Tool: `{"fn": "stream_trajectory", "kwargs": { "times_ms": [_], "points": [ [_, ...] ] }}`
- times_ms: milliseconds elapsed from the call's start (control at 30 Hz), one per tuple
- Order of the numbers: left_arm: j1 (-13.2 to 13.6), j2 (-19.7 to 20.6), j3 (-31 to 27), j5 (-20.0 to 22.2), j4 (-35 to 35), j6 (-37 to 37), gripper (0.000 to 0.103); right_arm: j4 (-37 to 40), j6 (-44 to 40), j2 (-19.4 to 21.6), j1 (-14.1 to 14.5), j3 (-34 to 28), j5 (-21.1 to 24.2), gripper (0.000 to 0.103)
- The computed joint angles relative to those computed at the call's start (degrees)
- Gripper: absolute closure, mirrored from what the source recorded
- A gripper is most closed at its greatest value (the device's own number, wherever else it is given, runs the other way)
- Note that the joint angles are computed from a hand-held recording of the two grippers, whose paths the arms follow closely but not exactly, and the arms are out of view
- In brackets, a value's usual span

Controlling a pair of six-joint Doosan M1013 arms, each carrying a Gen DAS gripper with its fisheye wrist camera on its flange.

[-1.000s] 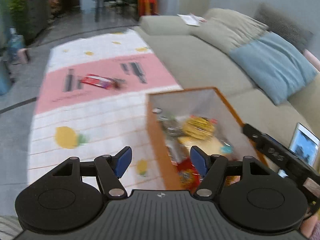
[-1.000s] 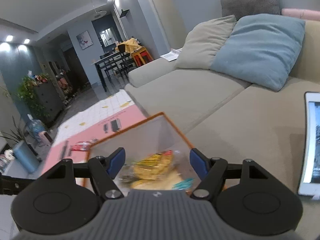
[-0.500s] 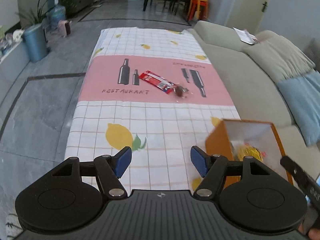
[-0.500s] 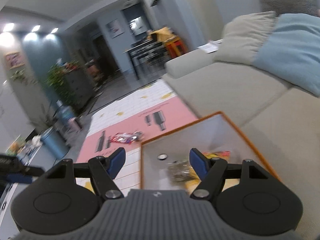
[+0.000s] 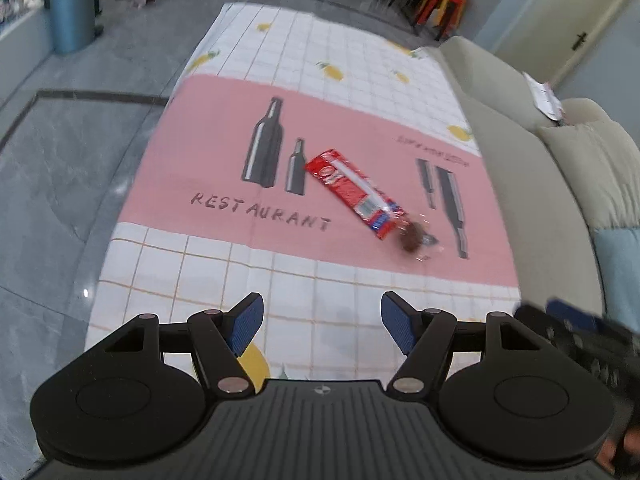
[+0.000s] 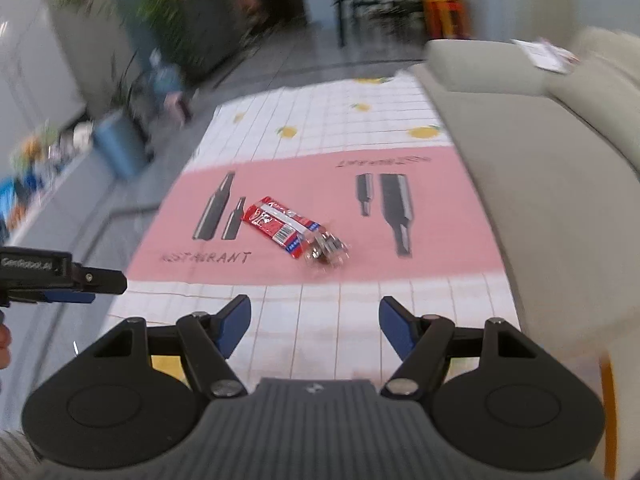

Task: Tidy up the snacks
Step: 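Move both grippers back over the remaining snacks on the tablecloth, then grasp the wrapped brown cake with the right gripper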

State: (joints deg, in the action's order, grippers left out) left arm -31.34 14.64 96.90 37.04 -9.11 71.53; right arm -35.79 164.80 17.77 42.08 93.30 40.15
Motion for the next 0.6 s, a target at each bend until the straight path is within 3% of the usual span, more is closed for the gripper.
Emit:
{"fn": "stream_trajectory", "kwargs": {
  "times_ms": [100, 200, 400, 600],
  "points": [
    [1.15, 2.38, -1.69, 1.13, -1.61, 0.4, 0.023, 9.38, -9.65, 4.17, -3.96, -3.62, -2.16, 0.034],
    [1.99, 4.92, -4.8, 3.54, -3.11, 1.52, 0.023, 15.25, -15.06, 8.62, -5.94, -7.92, 0.27, 0.035],
    [1.23, 9.0, -11.14, 5.59, -1.57, 1.39, 0.023, 15.04, -16.02, 15.04, -6.81, -14.37, 8.21, 0.044],
    [0.05, 11.55, -14.78, 5.56, -1.3, 3.0, 0.023, 14.87, -22.8, 17.42, -7.09, -16.8, 9.3, 0.046]
  ]
}}
